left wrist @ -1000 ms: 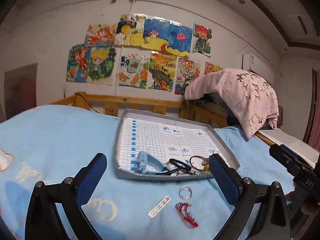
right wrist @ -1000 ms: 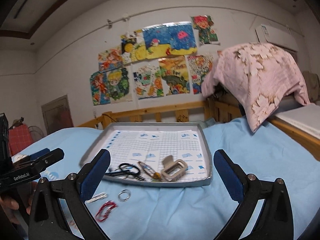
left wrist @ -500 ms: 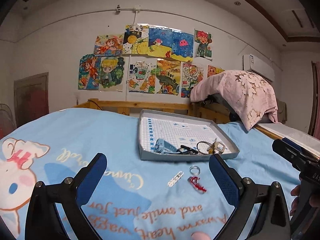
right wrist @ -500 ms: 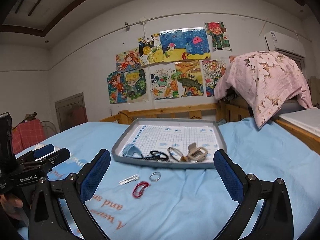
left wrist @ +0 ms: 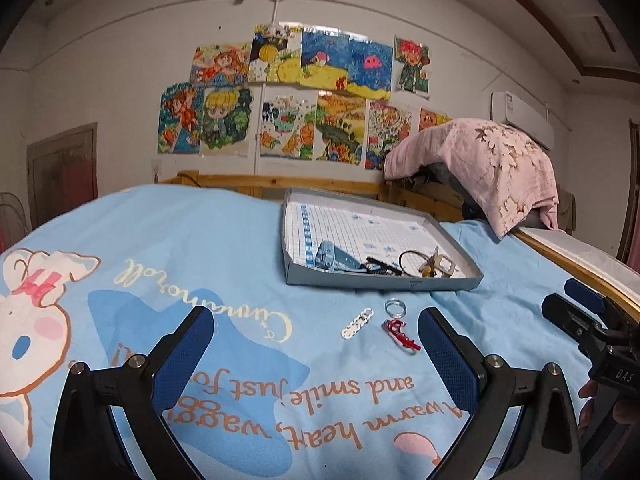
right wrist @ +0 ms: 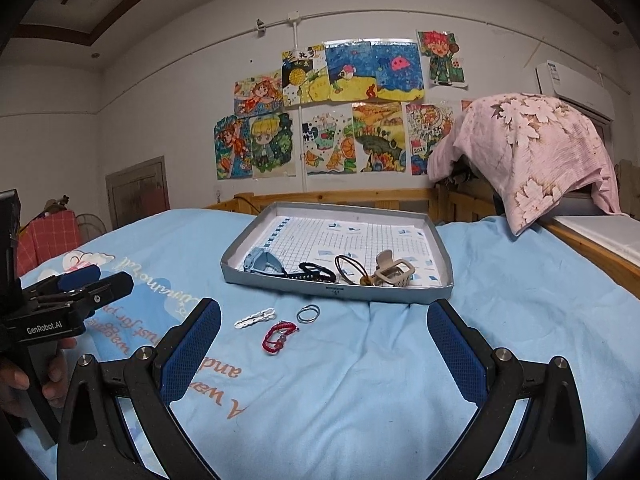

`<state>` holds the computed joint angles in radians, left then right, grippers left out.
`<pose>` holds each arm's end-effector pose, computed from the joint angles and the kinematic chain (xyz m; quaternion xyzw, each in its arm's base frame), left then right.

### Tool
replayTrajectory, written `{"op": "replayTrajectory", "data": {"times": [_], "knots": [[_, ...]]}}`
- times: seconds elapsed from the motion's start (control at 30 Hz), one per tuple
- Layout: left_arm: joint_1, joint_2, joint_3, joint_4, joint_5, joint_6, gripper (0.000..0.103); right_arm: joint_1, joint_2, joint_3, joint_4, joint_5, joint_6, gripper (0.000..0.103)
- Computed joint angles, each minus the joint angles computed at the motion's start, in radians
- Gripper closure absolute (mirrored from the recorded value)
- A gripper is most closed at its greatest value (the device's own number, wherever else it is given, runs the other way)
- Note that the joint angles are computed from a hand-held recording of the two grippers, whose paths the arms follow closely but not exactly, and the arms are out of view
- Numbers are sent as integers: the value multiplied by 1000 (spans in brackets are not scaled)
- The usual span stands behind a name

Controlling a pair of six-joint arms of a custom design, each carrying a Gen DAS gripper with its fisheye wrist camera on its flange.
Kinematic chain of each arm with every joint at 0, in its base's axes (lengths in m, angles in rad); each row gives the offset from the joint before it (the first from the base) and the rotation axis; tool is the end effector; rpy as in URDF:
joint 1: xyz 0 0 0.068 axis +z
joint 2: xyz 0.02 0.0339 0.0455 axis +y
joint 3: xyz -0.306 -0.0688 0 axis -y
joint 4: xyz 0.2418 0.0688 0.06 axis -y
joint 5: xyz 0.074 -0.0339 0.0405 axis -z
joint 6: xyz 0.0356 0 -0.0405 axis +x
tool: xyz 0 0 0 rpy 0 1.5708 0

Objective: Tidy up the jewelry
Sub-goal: 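Withdraw both tools from the tray back over the bed, then grasp the red beaded strand with the right tool while the left tool grasps the white chain charm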

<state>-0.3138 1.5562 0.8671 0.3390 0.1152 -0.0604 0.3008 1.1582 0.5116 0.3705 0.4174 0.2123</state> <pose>0.3250 -0.1098 0.2745 0.1361 0.8074 -0.1528 0.5534 0.2229 0.0540 0.2670 0.0903 0.7851 -0.0102 0.6126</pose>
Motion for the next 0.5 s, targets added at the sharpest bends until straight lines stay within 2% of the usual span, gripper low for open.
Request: {"op": "replayTrajectory", "data": {"times": [0.13,0.5], "knots": [[10,36,60,-50,12,-21,0,-25,32,38,1,-28,-9,1],[-10,193,261,-68,-42,-41,0,-97,217,217,60,-79,-81,1]]}}
